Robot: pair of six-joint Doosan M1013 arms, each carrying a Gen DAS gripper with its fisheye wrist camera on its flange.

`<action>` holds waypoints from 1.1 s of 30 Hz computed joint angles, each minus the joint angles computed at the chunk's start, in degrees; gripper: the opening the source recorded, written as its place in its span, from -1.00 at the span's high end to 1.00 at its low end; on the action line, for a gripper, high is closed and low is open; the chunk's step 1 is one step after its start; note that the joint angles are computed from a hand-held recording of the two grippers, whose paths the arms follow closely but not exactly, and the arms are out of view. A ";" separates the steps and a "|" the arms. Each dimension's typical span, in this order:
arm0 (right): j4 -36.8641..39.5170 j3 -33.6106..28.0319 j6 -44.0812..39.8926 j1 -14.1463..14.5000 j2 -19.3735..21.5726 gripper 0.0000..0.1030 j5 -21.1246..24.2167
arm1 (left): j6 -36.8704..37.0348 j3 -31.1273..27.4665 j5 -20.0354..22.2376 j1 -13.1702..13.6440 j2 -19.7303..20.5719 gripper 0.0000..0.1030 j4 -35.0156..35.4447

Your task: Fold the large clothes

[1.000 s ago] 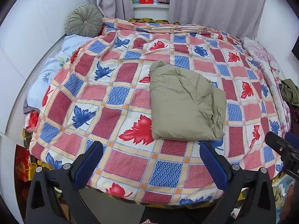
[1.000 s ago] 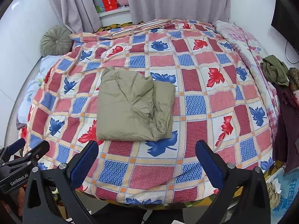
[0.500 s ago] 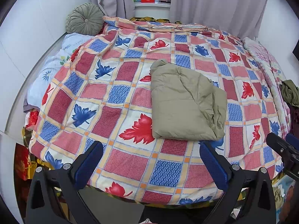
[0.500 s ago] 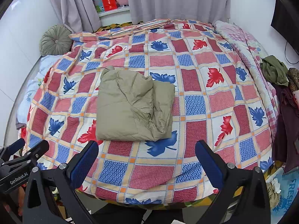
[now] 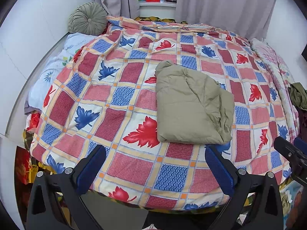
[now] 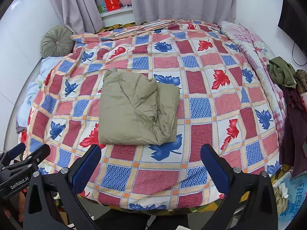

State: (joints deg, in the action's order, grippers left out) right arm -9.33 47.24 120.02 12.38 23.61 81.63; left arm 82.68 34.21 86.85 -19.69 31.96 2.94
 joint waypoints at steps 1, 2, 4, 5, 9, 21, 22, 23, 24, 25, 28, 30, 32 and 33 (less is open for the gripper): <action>-0.01 0.20 0.03 0.01 -0.12 -0.99 -0.06 | 0.02 -0.18 0.10 0.00 0.08 -1.00 -0.04; -0.01 0.41 0.04 0.01 -0.24 -0.99 -0.12 | 0.00 -0.12 0.07 0.02 0.06 -1.00 -0.03; -0.03 0.08 0.08 0.04 -0.06 -0.99 0.05 | -0.04 -0.32 0.20 -0.01 0.15 -1.00 0.01; -0.05 -0.20 0.06 0.04 0.11 -0.99 0.13 | -0.05 -0.28 0.19 0.01 0.15 -1.00 0.01; -0.03 0.18 0.06 0.07 -0.12 -0.99 0.03 | 0.02 -0.40 0.23 0.04 0.23 -1.00 -0.05; -0.09 -0.85 0.05 0.08 0.47 -0.99 0.59 | 0.14 -0.65 0.37 0.03 0.35 -1.00 0.00; -0.10 -0.33 0.16 0.10 0.18 -0.99 0.40 | 0.04 -0.78 0.48 -0.01 0.41 -1.00 0.03; 0.00 -0.87 -0.06 0.02 0.48 -0.99 0.62 | 0.06 -0.73 0.44 0.01 0.40 -1.00 0.05; -0.01 -0.98 -0.12 0.01 0.54 -0.99 0.65 | 0.06 -0.73 0.44 0.01 0.40 -1.00 0.05; -0.02 -0.49 -0.06 0.04 0.26 -0.99 0.45 | 0.07 -0.88 0.56 -0.01 0.46 -1.00 0.04; 0.00 -0.88 -0.05 0.00 0.49 -0.99 0.56 | 0.08 -0.91 0.56 0.01 0.49 -1.00 0.07; 0.02 -1.20 -0.09 -0.01 0.67 -0.99 0.75 | 0.12 -0.94 0.59 0.04 0.52 -1.00 0.02; 0.01 -0.86 -0.07 0.00 0.47 -0.99 0.61 | 0.13 -0.97 0.61 0.01 0.53 -1.00 0.09; 0.01 -1.32 -0.11 -0.01 0.74 -0.99 0.81 | 0.15 -0.95 0.59 0.03 0.52 -1.00 0.08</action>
